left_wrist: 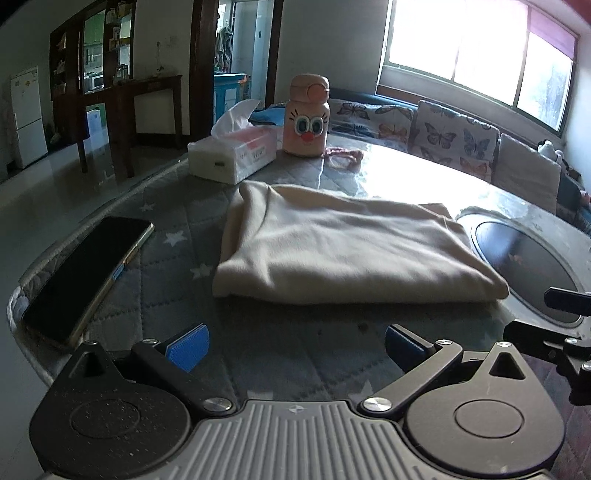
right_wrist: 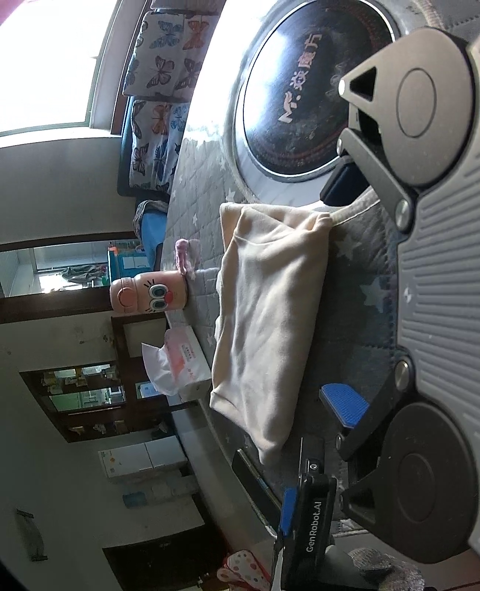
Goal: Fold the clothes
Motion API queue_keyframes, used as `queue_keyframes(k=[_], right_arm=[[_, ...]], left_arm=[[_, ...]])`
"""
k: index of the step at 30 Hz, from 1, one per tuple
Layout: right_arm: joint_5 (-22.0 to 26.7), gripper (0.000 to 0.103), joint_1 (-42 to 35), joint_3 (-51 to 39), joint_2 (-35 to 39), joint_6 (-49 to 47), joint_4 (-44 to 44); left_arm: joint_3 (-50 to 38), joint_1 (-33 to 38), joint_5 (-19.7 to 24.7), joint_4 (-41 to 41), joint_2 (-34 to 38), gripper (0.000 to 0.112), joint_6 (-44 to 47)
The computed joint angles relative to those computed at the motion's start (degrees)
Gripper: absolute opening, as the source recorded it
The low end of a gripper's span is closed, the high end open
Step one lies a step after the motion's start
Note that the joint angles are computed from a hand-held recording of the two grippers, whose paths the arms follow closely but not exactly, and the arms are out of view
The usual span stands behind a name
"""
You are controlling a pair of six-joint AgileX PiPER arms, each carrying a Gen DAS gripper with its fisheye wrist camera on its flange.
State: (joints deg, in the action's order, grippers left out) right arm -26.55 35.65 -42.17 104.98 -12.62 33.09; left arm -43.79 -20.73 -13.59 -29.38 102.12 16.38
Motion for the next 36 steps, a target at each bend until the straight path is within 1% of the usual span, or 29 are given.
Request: queue_keyframes(k=[7, 18, 28, 36], right_arm=[[-1.79, 0.103, 1.40, 1.99, -0.39, -0.57, 2.68], [-4.20, 0.103, 3.00, 5.28, -2.14, 0.27, 5.14], [-5.11, 0.103, 4.44, 6.93, -3.18, 0.30, 7.03], [-5.89, 0.103, 5.78, 7.60, -3.83, -0.92, 8.66]], left_arm=[[1.62, -2.21, -1.34, -7.89, -0.77, 0.103, 7.15], [3.13, -6.22, -3.39, -16.58, -1.71, 0.103, 14.69], [4.57, -8.34, -4.55, -20.15, -2.46, 0.103, 17.20], [5.62, -9.02, -5.18, -20.60, -3.40, 0.103, 16.70]])
